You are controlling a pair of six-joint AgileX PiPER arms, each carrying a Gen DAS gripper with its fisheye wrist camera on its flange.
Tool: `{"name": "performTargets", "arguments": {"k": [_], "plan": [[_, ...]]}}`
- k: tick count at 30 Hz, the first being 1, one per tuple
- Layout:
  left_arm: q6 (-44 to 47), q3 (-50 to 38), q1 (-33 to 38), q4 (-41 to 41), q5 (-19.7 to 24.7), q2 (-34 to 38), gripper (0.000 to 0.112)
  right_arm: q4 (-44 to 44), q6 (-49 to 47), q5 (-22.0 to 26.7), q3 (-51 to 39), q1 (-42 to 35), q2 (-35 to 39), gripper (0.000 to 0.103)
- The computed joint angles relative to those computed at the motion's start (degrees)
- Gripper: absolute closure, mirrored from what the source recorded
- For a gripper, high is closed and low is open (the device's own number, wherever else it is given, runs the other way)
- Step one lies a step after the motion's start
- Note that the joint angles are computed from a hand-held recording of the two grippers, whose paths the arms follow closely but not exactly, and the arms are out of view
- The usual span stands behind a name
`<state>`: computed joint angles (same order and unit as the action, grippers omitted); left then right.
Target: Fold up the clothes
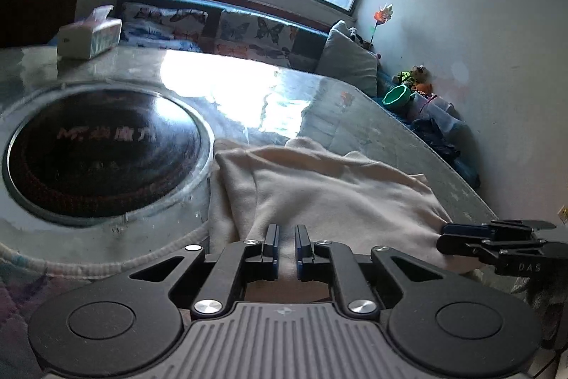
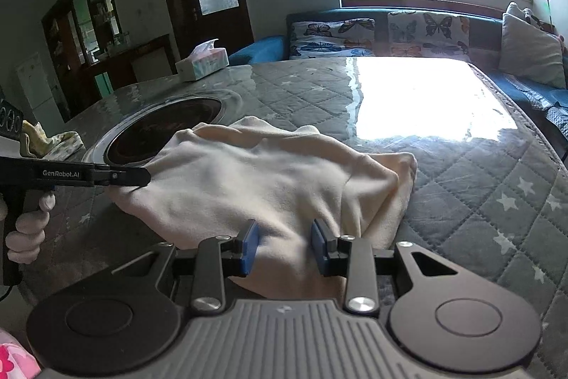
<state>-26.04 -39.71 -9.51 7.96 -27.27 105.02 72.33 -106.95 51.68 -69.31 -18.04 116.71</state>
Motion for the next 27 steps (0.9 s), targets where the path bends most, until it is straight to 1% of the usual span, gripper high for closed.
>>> {"name": "performTargets", "arguments": {"k": [4, 6, 9, 14, 21, 25, 27], "plan": [[2.51, -0.25, -0.66, -1.78, 1.0, -0.01, 0.101, 0.09, 1.26, 0.87, -2.1, 0.52, 0.15, 0.07], [1.25, -0.37, -0.42, -1.09, 0.87, 0.42, 0.101, 0.16, 2.08, 0.01, -3.48, 1.29, 0.99, 0.07], [1.9, -0.46, -0.54, -1.55, 1.08, 0.44, 0.101, -1.94, 6.03, -2.23, -6.39, 2.52, 3.36, 0.071], [1.26, -0.61, -0.46, -0.86, 1.25, 0.59, 0.101, -2.24, 7.89, -1.0, -8.51, 2.19, 3.79, 0.071], [0.02, -0.53, -0.17, 0.06, 1.48, 0.43, 0.1, -5.6, 14.03, -4.21, -15.44, 4.26, 8.24, 0.071], [0.23, -0.72, -0.39, -0.26, 1.53, 0.62, 0.1, -4.77, 13.08, -4.68, -15.87, 5.07, 7.24, 0.071], [-0.12, -0.82, -0.33, -0.08, 1.6, 0.67, 0.1, -5.18, 14.02, -3.99, -17.53, 6.05, 7.68, 0.071]]}}
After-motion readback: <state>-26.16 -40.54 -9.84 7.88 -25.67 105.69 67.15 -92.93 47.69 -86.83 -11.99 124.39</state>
